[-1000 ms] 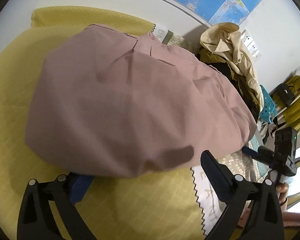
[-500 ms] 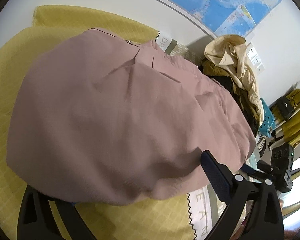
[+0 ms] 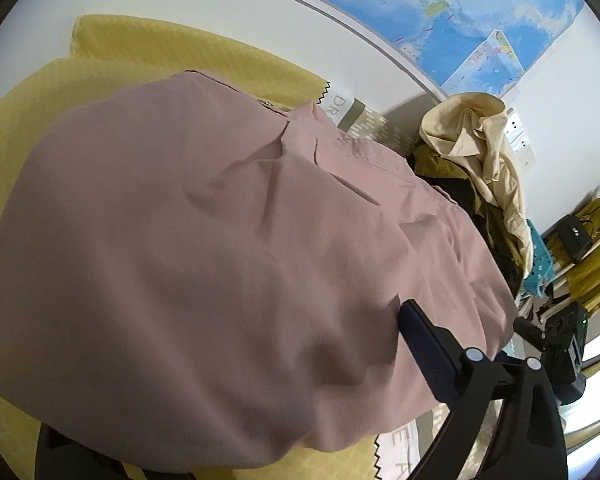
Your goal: Fold large clothes
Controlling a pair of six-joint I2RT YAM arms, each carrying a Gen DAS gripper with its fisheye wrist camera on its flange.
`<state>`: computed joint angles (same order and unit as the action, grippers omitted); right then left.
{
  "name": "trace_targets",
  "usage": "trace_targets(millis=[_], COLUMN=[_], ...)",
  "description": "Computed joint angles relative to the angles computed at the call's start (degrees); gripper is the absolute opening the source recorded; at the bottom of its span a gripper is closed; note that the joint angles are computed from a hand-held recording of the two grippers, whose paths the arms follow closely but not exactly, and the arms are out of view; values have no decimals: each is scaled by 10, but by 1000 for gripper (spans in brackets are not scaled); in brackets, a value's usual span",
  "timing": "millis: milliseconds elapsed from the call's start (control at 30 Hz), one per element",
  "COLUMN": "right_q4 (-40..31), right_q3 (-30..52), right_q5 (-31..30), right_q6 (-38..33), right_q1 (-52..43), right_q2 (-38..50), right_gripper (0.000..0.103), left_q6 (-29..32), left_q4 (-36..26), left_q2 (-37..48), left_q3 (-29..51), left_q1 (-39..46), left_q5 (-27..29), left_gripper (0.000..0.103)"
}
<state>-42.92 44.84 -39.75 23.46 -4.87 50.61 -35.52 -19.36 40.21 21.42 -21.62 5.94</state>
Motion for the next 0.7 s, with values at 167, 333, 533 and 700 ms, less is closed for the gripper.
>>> trace_targets(millis=[167,333,533,700], right_q4=[49,108,163,169], right_q3=[-3,12,34,50], right_q5=[29,54,55,68], right_q6=[51,81,87,73], right_q1=[23,66,91,102], right_q2=[14,64,126,155], right_gripper=[98,98,98,93], left_q6=[4,0,-4,-3], left_q4=[4,6,14,21], left_q2=[9,54,90,118], left_q3=[3,28,45,58], left_q1=[10,-17,-32,-43], left_q5=[6,-35,-64,-85], left_gripper=[90,94,96,96])
